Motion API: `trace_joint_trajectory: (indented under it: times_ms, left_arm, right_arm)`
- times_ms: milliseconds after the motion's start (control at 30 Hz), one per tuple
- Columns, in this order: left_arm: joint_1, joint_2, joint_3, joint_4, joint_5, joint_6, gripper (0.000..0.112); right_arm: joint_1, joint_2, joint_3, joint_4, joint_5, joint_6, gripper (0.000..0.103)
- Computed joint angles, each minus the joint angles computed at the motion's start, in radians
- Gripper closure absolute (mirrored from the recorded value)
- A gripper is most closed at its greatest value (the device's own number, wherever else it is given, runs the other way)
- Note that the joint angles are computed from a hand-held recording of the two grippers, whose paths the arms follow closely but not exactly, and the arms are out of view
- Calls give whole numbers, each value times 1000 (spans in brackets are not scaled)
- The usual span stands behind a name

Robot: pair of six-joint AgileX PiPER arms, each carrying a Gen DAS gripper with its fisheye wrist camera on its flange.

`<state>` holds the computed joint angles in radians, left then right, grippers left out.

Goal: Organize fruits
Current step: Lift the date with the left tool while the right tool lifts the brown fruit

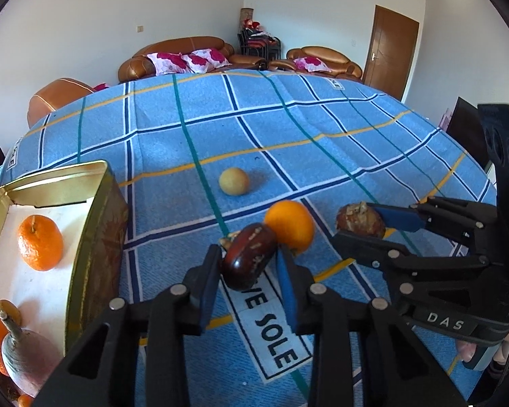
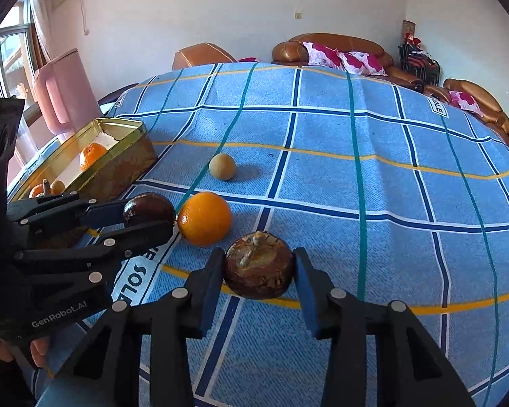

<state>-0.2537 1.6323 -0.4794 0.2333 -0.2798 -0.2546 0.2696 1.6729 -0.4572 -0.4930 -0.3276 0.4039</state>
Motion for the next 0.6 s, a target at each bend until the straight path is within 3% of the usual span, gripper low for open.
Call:
trace_joint_trajectory:
  times_ms: [600]
  left_arm:
    - [15, -97, 128, -156, -182, 122, 78]
  right_arm:
    - [-17, -75, 93, 89, -132, -114, 60]
